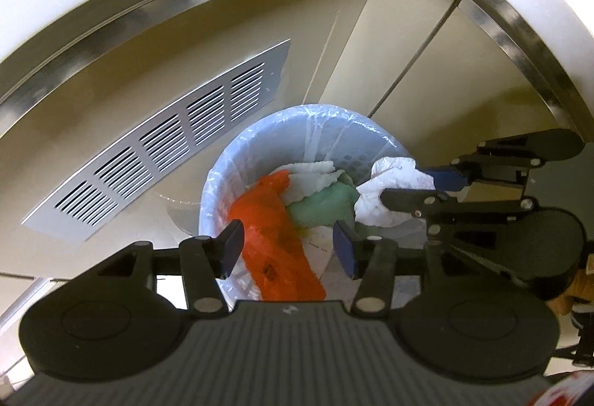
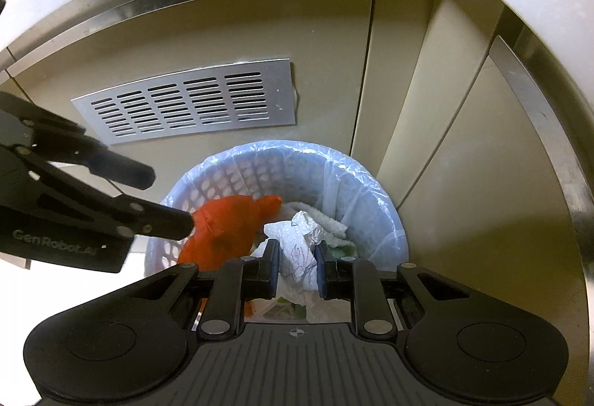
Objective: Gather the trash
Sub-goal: 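Open the left tool to drop the orange bag while the right tool releases the paper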
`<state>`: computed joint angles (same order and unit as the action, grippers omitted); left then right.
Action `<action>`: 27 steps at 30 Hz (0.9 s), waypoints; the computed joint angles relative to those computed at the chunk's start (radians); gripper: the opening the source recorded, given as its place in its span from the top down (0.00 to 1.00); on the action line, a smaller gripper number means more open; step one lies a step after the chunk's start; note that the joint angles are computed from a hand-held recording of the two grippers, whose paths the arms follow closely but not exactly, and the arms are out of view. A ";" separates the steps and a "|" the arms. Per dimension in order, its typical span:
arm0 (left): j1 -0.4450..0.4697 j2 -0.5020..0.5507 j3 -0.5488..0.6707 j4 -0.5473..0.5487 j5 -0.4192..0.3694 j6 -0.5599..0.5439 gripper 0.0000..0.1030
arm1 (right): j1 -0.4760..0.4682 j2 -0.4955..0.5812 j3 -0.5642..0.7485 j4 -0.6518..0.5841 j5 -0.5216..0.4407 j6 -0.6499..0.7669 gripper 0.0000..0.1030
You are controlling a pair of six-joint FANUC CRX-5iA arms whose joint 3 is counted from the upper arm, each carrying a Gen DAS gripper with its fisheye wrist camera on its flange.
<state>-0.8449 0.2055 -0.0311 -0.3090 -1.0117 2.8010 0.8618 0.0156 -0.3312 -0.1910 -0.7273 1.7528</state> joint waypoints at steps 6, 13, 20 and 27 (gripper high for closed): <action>-0.021 -0.014 0.000 -0.025 -0.033 0.057 0.52 | 0.001 0.014 0.016 -0.009 -0.023 0.020 0.80; -0.035 -0.017 0.009 -0.033 -0.070 0.090 0.52 | 0.020 0.074 0.061 0.022 -0.099 0.010 0.80; -0.040 -0.023 -0.012 -0.024 -0.064 0.119 0.52 | 0.026 0.116 0.087 0.047 -0.148 0.012 0.80; -0.041 -0.019 -0.018 -0.027 -0.062 0.145 0.52 | 0.028 0.134 0.102 0.049 -0.161 0.023 0.80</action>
<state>-0.8857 0.1865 -0.0491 -0.3357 -1.0733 2.9461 0.8899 0.1497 -0.2292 -0.1422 -0.8882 1.7760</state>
